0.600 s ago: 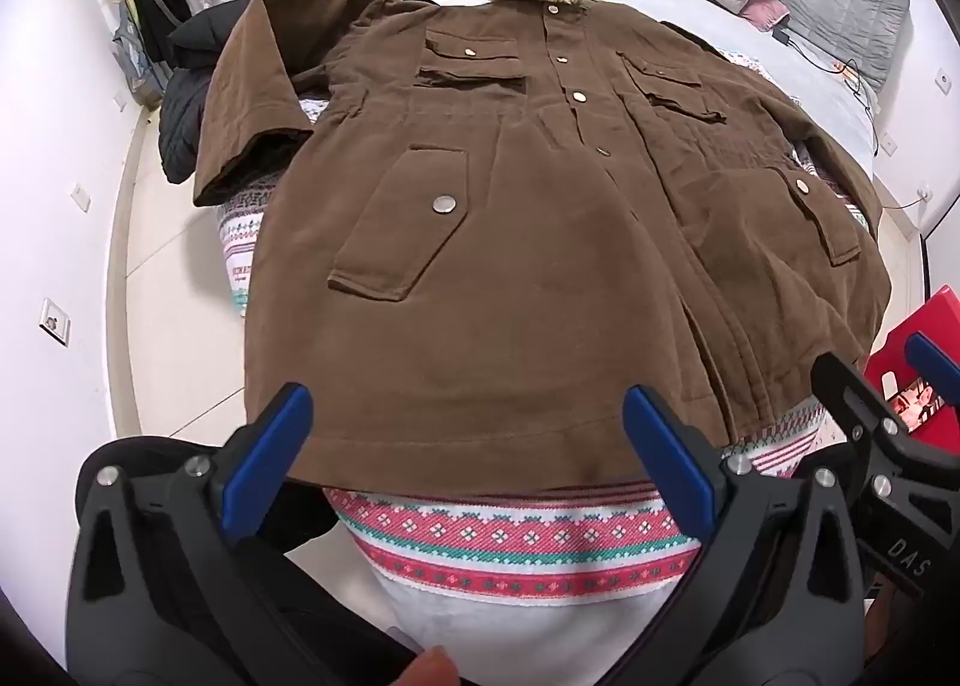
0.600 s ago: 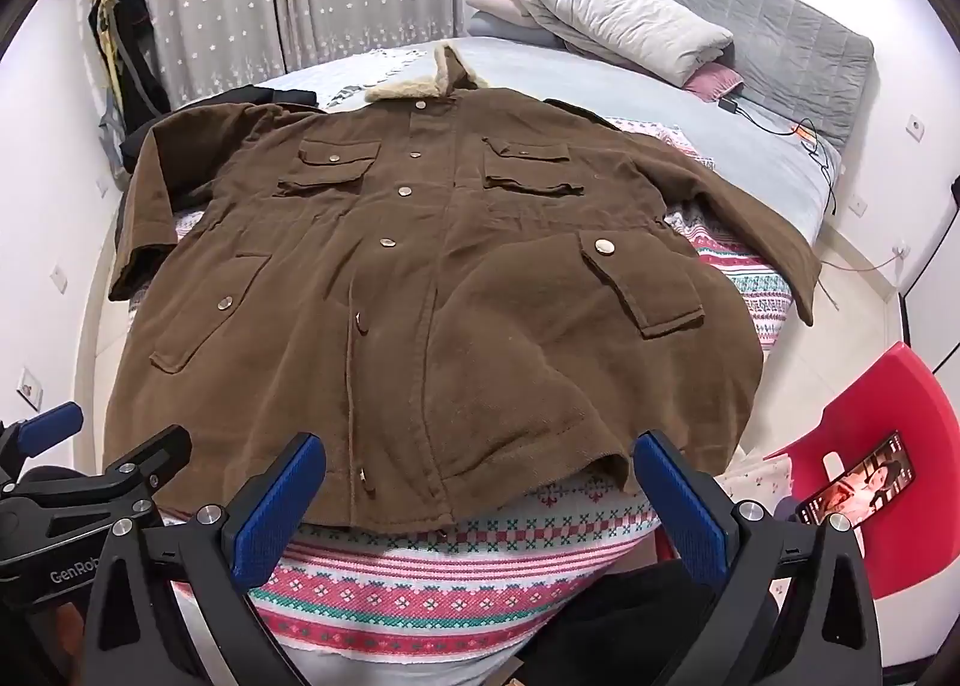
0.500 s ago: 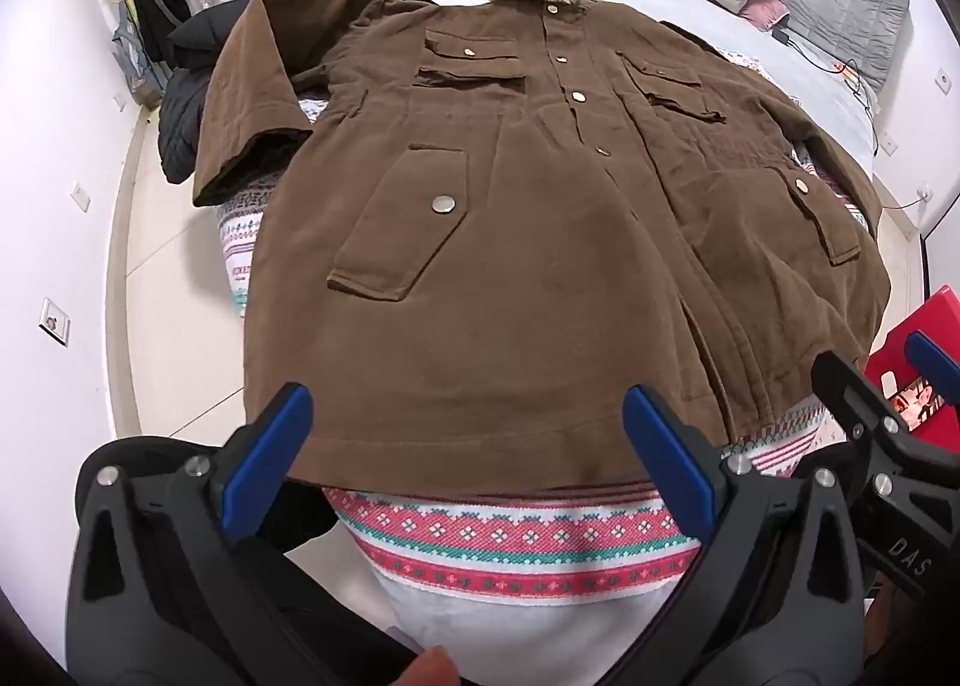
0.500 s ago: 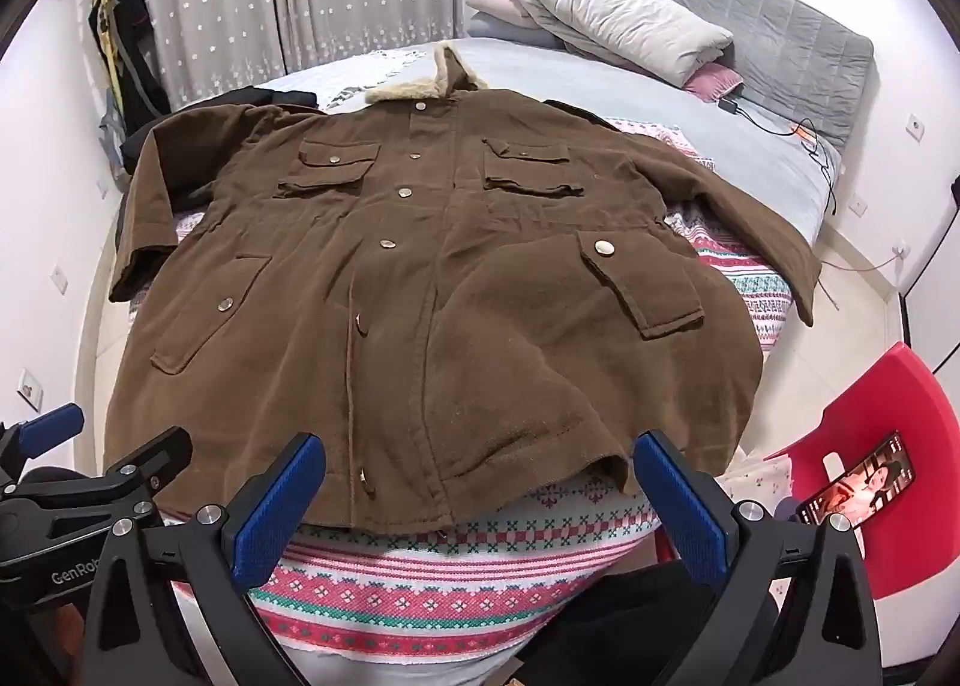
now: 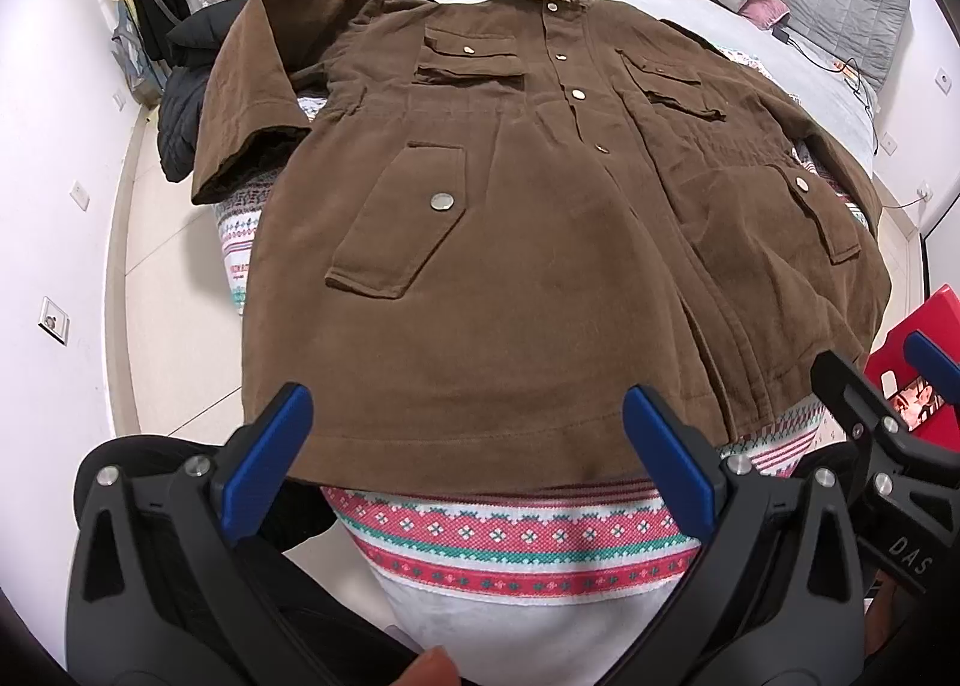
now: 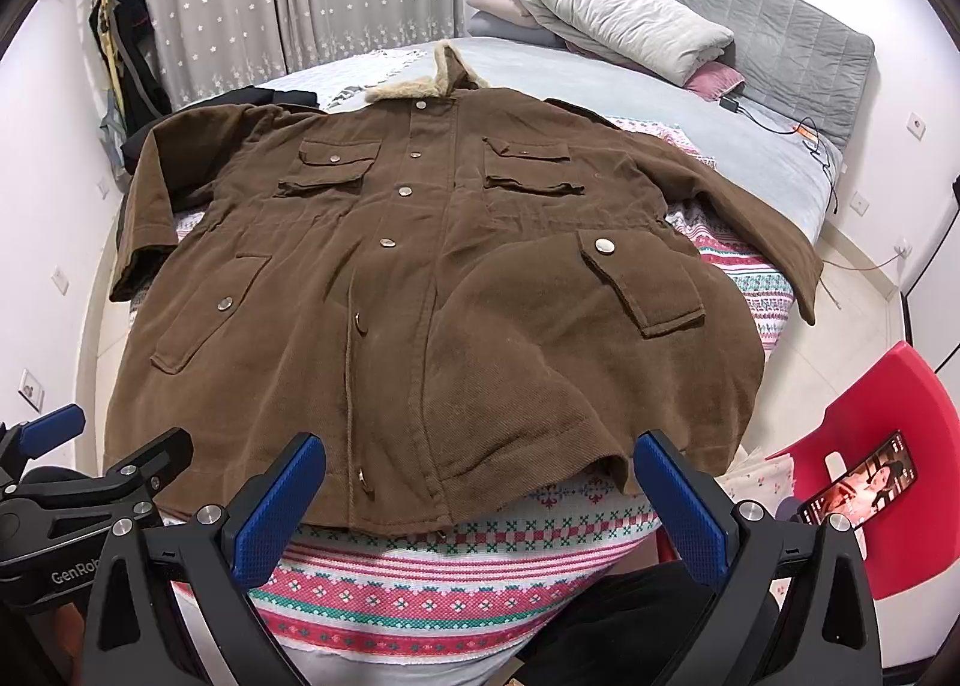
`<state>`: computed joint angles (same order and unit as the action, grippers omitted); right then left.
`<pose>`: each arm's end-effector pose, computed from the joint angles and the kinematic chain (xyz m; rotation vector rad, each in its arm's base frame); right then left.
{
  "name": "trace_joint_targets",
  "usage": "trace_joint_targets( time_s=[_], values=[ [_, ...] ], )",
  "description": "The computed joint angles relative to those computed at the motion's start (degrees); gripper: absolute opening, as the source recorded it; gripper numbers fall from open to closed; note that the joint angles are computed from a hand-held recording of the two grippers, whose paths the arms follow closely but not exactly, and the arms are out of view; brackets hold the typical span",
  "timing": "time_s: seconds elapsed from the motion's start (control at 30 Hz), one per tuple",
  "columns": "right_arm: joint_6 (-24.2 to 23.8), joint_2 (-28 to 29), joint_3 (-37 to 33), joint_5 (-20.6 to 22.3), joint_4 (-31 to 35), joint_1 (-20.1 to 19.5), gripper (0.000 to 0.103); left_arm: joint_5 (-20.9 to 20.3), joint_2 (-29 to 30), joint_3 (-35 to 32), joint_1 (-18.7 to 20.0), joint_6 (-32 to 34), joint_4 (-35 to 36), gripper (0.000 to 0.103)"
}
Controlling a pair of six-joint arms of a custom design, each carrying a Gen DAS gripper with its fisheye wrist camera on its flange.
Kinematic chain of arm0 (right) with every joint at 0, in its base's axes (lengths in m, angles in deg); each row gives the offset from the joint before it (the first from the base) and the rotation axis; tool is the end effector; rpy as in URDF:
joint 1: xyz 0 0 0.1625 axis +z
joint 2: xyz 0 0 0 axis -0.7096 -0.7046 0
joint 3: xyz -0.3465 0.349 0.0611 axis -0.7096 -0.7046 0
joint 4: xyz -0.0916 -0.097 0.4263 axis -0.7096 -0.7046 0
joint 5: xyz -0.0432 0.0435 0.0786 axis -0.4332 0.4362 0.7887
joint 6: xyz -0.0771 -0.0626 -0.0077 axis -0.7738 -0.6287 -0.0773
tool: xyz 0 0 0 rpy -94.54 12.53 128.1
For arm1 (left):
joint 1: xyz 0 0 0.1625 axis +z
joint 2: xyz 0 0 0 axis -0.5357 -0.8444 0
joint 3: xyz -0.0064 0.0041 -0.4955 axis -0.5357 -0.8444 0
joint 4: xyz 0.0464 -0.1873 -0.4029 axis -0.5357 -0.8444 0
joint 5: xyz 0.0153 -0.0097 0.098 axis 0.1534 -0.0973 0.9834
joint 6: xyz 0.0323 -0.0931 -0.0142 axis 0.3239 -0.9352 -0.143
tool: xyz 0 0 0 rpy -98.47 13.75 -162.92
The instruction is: Fold large clothes
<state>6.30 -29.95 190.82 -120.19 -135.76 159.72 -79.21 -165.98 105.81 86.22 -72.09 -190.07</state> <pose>0.3418 -0.5740 0.0343 0.7188 -2.3446 0.6262 -0.1065 -0.5215 0.2626 -0.1833 2.1260 -0.7770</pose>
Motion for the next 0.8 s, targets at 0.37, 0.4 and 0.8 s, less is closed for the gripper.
trace_joint_targets(
  time_s=[0.37,0.4,0.8],
  values=[
    [0.03,0.02,-0.08,0.43,0.25,-0.12,0.103,-0.14,0.06,-0.15,0.08,-0.08,0.32,0.103],
    [0.03,0.08,-0.13,0.37,0.34,-0.13,0.103,-0.15,0.0,-0.11,0.08,-0.01,0.21,0.103],
    [0.16,0.19,-0.26,0.29,0.6,-0.13,0.103,0.15,-0.02,0.0,0.17,-0.48,1.11,0.103]
  ],
)
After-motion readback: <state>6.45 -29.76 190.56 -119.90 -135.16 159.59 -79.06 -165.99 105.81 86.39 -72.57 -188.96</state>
